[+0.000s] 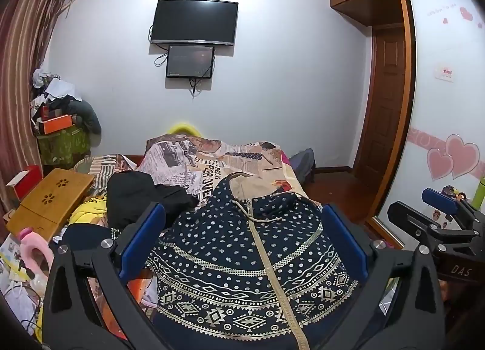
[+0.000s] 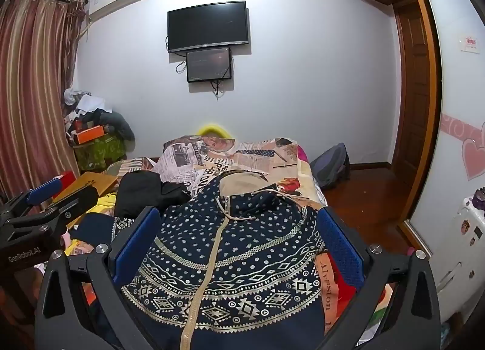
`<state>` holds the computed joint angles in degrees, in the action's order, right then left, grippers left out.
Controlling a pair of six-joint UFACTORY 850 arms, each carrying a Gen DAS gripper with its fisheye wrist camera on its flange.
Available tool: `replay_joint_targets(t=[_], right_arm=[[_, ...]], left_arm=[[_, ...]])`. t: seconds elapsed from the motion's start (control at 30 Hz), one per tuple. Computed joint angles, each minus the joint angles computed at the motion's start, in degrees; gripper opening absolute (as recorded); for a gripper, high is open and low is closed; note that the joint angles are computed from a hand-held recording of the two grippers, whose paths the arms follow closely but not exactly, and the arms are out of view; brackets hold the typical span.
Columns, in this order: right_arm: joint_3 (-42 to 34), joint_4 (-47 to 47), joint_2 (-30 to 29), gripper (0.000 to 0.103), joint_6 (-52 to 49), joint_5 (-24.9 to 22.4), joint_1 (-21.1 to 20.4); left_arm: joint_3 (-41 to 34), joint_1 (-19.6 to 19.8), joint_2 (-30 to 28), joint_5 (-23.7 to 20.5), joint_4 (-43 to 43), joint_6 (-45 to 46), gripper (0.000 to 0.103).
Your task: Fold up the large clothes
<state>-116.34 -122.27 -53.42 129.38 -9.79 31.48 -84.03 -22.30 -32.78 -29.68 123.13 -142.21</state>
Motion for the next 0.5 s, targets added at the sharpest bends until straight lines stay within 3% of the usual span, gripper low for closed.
replay_joint_targets(t=[0.5], right_arm=[[-0.3,-1.47,-0.36,0.102,1.01,0.55,-0.23]], left_arm=[[-0.04,0.22,-0.11,0.57,0.43,-0.29,0.103]])
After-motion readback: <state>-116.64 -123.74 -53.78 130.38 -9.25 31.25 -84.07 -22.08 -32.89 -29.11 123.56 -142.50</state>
